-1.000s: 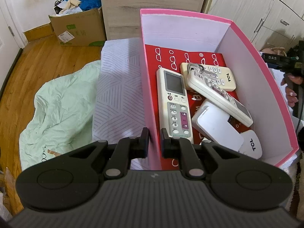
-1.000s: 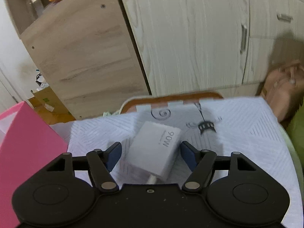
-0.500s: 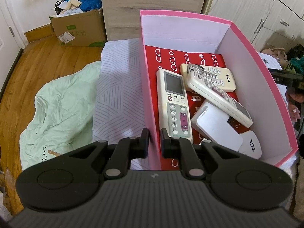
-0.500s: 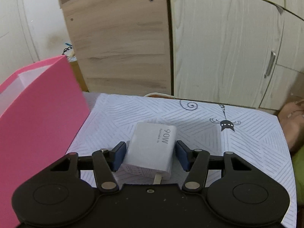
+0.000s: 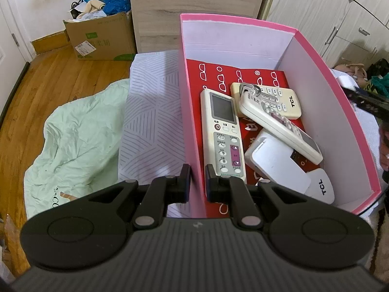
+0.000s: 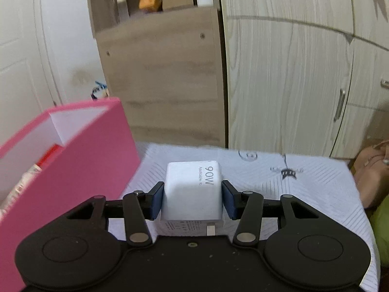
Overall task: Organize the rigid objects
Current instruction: 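Carry the large wall charger into the box and open the right tool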
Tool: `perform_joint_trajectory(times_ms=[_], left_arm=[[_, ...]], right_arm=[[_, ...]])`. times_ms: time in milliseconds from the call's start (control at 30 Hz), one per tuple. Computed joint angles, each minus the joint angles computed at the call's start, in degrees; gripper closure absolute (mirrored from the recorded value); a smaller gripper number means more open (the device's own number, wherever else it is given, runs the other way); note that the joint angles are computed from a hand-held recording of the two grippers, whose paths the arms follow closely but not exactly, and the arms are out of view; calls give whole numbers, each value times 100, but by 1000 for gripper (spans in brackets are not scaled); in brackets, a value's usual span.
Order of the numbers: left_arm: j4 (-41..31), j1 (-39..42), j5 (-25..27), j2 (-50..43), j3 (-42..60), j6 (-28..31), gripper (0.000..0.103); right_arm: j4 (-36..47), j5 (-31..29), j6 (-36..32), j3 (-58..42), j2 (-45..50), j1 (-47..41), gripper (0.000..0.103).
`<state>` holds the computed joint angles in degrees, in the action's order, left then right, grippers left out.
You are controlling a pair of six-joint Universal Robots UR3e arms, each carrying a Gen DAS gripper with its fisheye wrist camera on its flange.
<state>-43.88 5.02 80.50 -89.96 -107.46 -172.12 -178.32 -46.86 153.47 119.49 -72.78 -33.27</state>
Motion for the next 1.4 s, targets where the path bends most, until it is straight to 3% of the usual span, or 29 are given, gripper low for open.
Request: perform_joint_trajectory(times_ms=[167, 367, 467, 567, 733, 867, 933, 1033, 1167, 1400], left_arm=[[-22, 4, -14, 13, 3, 11, 92], [15, -69, 39, -12, 15, -64, 92], [15, -6, -35, 24, -24, -65, 92], [10, 31, -57, 61, -56, -23, 92], [7, 11, -31, 57, -47, 18, 92], [36, 83, -145, 82, -99, -47, 92], [18, 151, -229, 124, -136, -69, 92], [13, 185, -280, 196, -186, -54, 92], [-56, 243, -351, 251, -191, -23, 92], [-100, 251, -363, 230, -138, -48, 92]], right_arm=[[751, 933, -286, 448, -1074, -318, 48], [3613, 1894, -1429, 306, -2457, -427, 48], [5127, 2107, -2095, -64, -2674, -210, 48], [5995, 2047, -2377, -484, -2494, 243, 48], [6042, 1309, -1636, -1450, -1642, 1349, 48], [6662, 890, -1026, -2469, -767, 2001, 48], [7126, 790, -685, -3152, -188, 2214, 48], [7195, 771, -374, -3578, 277, 2360, 48], [7494, 662, -351, -4106, 607, 2551, 48], [6256, -363, 242, -4125, 624, 3035, 47]])
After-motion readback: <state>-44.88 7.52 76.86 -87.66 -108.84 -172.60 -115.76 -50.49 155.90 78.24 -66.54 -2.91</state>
